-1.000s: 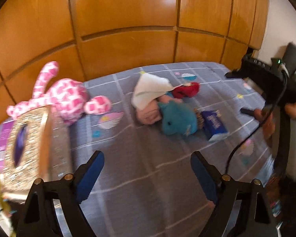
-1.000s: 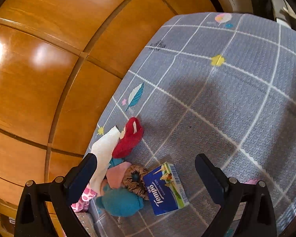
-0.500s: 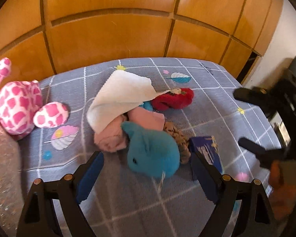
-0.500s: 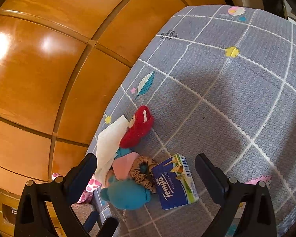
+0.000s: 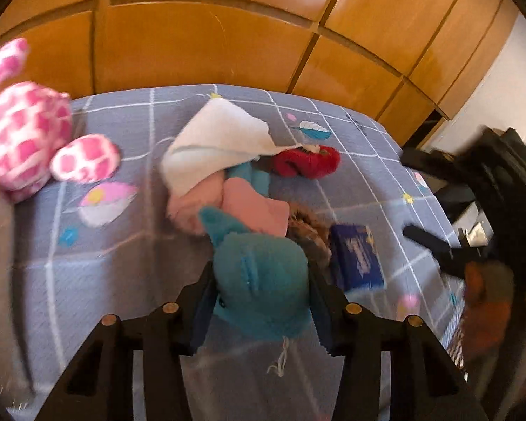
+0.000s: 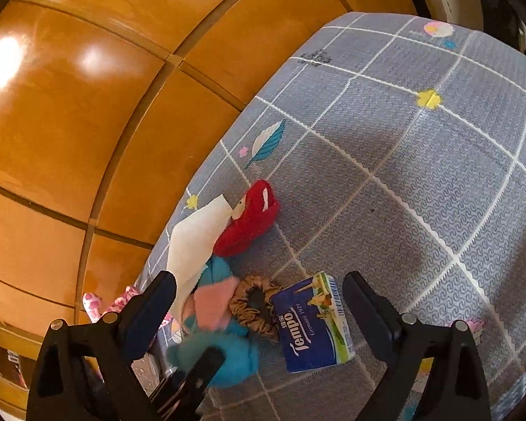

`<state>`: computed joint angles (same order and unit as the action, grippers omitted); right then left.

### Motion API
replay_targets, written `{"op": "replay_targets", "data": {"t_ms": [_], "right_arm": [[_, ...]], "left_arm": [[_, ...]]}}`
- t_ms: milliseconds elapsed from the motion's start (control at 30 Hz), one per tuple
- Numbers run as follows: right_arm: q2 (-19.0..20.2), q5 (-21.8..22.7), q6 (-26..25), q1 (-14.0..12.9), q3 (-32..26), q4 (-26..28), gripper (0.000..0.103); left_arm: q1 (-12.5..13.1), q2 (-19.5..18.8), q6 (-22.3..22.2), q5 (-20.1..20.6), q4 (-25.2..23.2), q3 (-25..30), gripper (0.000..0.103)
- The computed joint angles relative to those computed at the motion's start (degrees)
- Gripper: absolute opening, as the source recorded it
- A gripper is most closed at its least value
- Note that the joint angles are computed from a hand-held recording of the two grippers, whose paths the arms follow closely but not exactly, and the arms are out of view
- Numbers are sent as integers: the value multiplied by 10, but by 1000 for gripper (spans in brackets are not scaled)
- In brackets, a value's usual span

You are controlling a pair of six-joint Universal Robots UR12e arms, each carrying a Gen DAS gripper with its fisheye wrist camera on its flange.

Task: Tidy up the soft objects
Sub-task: 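Lift the teal plush with the left gripper while the right gripper grasps the brown satin scrunchie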

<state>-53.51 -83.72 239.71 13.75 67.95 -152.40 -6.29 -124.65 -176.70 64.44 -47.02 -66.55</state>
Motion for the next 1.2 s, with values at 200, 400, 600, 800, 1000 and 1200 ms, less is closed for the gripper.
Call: {"op": "replay_targets", "data": {"t_ms": [200, 400, 600, 800, 1000, 1200], "right_arm": [[16, 29, -87, 6, -35, 31, 85], [46, -10, -264, 34, -115, 152, 62], [86, -74, -381, 58, -197, 284, 53], [128, -139, -415, 70, -271, 411, 27], [119, -65, -353, 50, -250, 405, 23], [97, 5, -300, 30, -197, 343, 23]], "left_arm": [[13, 51, 35, 17, 28, -86, 50], [20, 82, 60, 19, 82, -149, 50], [18, 72, 51, 19, 83, -137, 51], [20, 69, 46, 12, 86, -136, 51], [25, 83, 56, 6, 100, -157, 48], [32, 100, 68, 0, 101, -178, 46]]}}
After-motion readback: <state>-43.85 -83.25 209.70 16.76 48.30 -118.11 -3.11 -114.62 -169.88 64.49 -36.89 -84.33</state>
